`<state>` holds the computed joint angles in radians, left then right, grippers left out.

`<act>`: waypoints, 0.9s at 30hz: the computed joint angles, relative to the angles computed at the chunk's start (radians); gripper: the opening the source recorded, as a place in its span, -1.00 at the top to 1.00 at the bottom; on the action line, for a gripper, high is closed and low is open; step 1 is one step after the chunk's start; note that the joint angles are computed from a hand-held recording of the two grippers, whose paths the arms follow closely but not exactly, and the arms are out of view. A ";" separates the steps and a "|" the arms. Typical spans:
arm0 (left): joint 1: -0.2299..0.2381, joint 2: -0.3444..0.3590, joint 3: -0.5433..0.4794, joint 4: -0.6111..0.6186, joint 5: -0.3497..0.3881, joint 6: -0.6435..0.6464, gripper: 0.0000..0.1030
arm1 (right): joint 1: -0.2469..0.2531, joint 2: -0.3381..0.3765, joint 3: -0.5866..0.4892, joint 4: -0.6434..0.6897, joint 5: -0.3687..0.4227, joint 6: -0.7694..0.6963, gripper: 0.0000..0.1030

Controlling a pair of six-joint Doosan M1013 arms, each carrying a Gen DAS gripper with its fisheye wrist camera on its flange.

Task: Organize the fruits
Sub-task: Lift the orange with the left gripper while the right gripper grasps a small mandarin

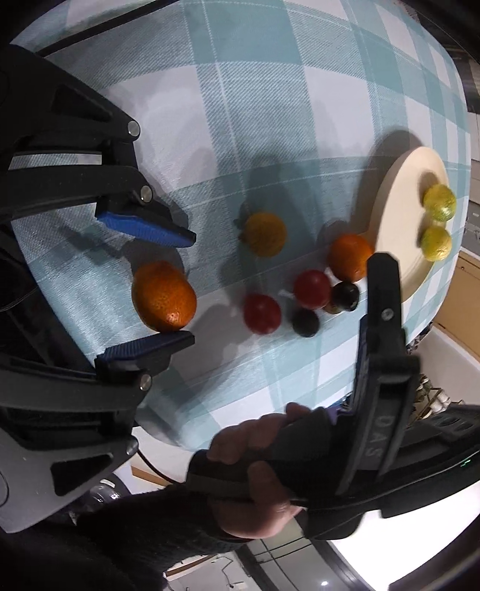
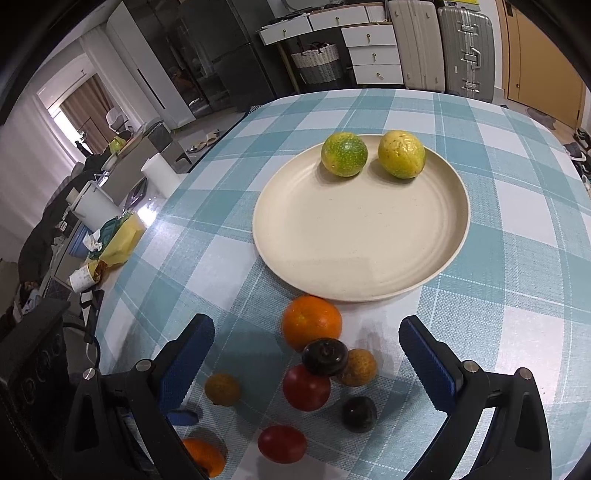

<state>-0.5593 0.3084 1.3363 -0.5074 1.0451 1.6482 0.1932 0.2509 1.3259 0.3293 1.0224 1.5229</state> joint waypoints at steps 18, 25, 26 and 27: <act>0.004 -0.004 0.014 -0.051 0.002 0.064 0.34 | 0.015 0.058 -0.079 -0.041 0.139 0.033 -0.53; 0.012 -0.010 0.023 -0.069 0.003 0.091 0.34 | 0.027 0.098 -0.133 -0.086 0.223 0.051 -0.12; 0.012 -0.011 0.024 -0.070 0.002 0.096 0.34 | 0.029 0.102 -0.139 -0.094 0.232 0.052 -0.01; 0.012 -0.011 0.025 -0.071 0.001 0.098 0.34 | 0.033 0.110 -0.150 -0.103 0.246 0.053 0.02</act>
